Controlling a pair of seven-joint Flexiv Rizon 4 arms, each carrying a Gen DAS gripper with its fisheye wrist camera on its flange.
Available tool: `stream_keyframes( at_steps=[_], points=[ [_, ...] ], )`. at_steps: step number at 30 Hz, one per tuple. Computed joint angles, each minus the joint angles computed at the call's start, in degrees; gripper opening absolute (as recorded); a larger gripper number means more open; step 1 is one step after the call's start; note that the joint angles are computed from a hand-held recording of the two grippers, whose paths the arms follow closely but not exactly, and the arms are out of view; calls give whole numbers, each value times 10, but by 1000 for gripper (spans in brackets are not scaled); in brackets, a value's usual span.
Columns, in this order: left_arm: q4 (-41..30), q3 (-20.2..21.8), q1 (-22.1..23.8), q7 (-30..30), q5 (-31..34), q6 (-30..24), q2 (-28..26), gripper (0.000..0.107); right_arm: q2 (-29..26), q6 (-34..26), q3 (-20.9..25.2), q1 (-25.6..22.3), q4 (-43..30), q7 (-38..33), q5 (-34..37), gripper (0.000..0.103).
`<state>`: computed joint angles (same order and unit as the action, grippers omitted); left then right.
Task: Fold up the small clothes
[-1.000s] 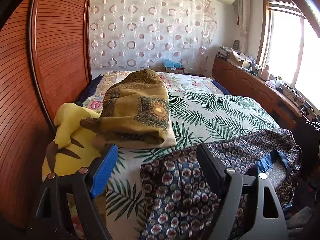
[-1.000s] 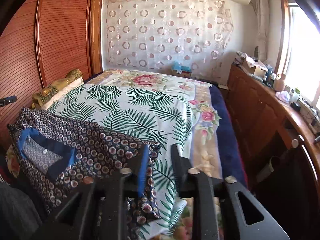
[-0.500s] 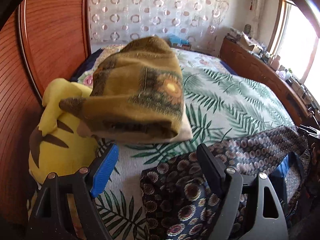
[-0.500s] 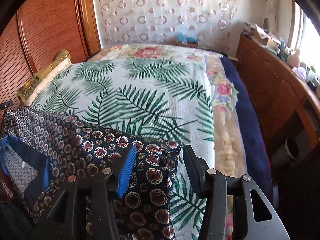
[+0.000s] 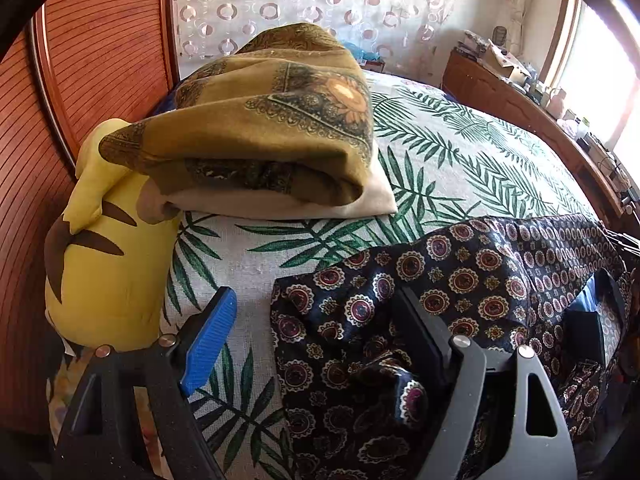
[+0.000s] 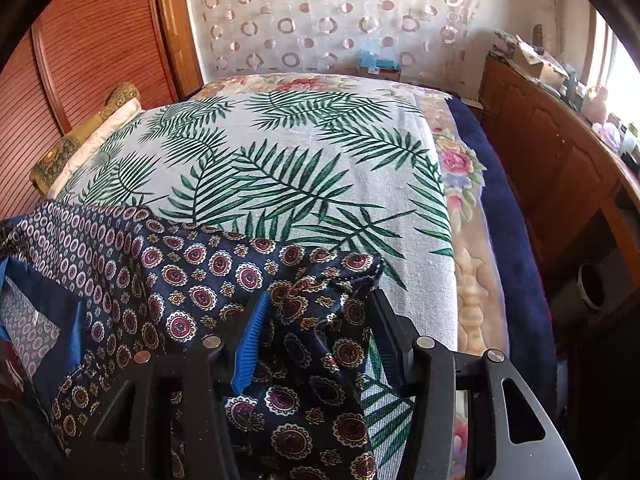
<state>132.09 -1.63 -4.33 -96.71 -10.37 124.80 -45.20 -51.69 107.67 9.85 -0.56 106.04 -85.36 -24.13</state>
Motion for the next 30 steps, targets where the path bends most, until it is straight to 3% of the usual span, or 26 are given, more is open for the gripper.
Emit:
stream_keyframes(
  at_steps=[2,4,7,8,9,10,12,14,16,20,25,30],
  points=[
    [-3,11,-17,9,-12,-4,0,78,0,-3,-10,11,-2,-3,2,53],
    [-4,15,-26,17,-17,-4,0,64,-1,-4,-7,11,-3,-6,2,51],
    [0,-8,0,18,16,0,3,42,-3,6,5,-1,3,-13,-6,34],
    [3,-17,13,16,31,-1,4,39,-6,7,22,-17,5,-18,-19,20],
    [6,-28,27,11,45,2,5,29,-8,5,41,-37,7,-22,-37,9],
    [8,-38,41,6,62,5,5,18,-10,4,54,-49,11,-26,-49,9],
    [15,-43,47,-2,80,24,5,10,-6,16,49,-45,24,-31,-51,5],
    [27,-41,42,-13,85,51,13,8,-1,40,48,-48,38,-30,-50,4],
    [45,-15,-4,-17,43,74,35,7,11,85,44,-49,61,-27,-46,4],
    [81,4,-44,-16,17,133,94,7,76,146,-9,-3,114,-25,-4,3],
    [102,3,-49,-11,27,198,162,6,160,227,-27,4,174,-35,-4,3],
    [93,4,-51,24,20,197,216,6,230,262,-43,12,206,-33,-2,3]
  ],
)
